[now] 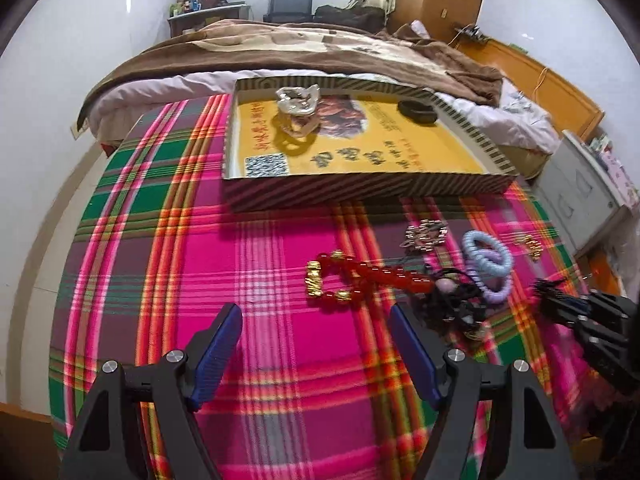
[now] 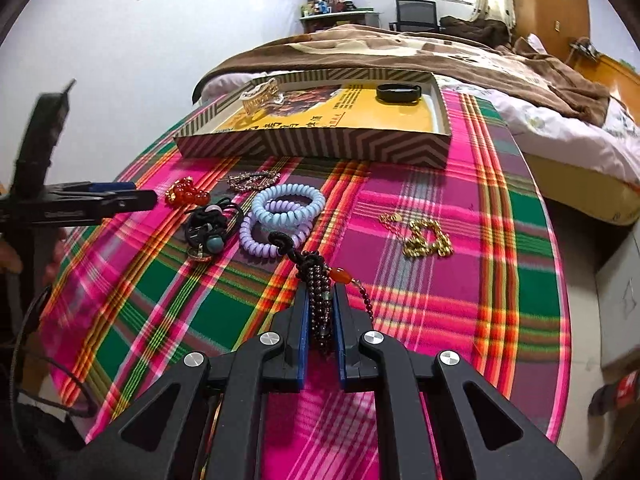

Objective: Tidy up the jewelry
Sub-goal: 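Grasp the dark bead strand with the right gripper while the left gripper grasps the red bead bracelet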

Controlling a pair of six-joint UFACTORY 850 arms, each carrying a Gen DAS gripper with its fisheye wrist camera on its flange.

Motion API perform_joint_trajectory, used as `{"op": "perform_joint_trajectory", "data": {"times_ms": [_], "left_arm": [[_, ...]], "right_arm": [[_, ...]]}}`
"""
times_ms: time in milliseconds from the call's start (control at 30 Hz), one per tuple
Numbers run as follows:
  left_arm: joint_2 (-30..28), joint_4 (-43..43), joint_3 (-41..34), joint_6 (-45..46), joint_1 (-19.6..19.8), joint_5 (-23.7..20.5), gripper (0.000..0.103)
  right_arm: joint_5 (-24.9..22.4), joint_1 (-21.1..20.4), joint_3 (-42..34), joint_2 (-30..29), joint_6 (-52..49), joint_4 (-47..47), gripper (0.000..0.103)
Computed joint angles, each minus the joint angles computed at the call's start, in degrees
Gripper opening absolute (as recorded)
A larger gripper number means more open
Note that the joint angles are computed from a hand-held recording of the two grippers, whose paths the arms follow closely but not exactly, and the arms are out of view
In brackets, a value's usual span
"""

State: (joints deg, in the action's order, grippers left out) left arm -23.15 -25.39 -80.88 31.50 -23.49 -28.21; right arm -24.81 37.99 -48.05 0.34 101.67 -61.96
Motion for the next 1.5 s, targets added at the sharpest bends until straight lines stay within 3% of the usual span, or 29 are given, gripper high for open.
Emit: {"op": "perform_joint_trajectory", "data": {"times_ms": [100,200,333,567,700,933,1300,1500], "left_arm": [[-0.91,4.06,-0.85,-4.31,-0.18,0.66,0.075],[-1.67,2.08,-1.79,-5.21,0.52,0.93,0.075],[-3.94,9.83,-4.45,-12.17,-0.4,-0.52,0.075],[-5.6,13.41,-6.03,-16.01,-1.35,0.33,0.072],[-5.34,12.39,-5.69,-14.38,-1.52,0.39,0.061],[-3.95,7.91,-4.13,-7.62,-2.01,-0.4,0.031],[-3.2,4.53,-3.69,-2.73,-1.9,-3.84,0.031],[-2.21,8.36,-1.67,-2.54,-3.14,-0.02,0.03]], "right_arm": [[0.07,0.25,0.51,0.5,2.45,-1.14,0.011],[0.2,0.39,0.9,0.89,4.92,-2.53,0.011],[0.51,0.49,0.57,0.75,5.63,-3.15,0.011],[1.24,0.4,0.02,0.39,6.9,-4.73,0.011],[1.47,0.24,-0.16,0.13,7.25,-5.31,0.011],[1.96,-0.23,-0.24,-0.24,8.5,-6.58,0.011],[1.56,-0.24,0.26,0.23,11.81,-9.21,0.011],[1.64,-0.12,0.3,0.11,13.25,-10.23,0.011]]}}
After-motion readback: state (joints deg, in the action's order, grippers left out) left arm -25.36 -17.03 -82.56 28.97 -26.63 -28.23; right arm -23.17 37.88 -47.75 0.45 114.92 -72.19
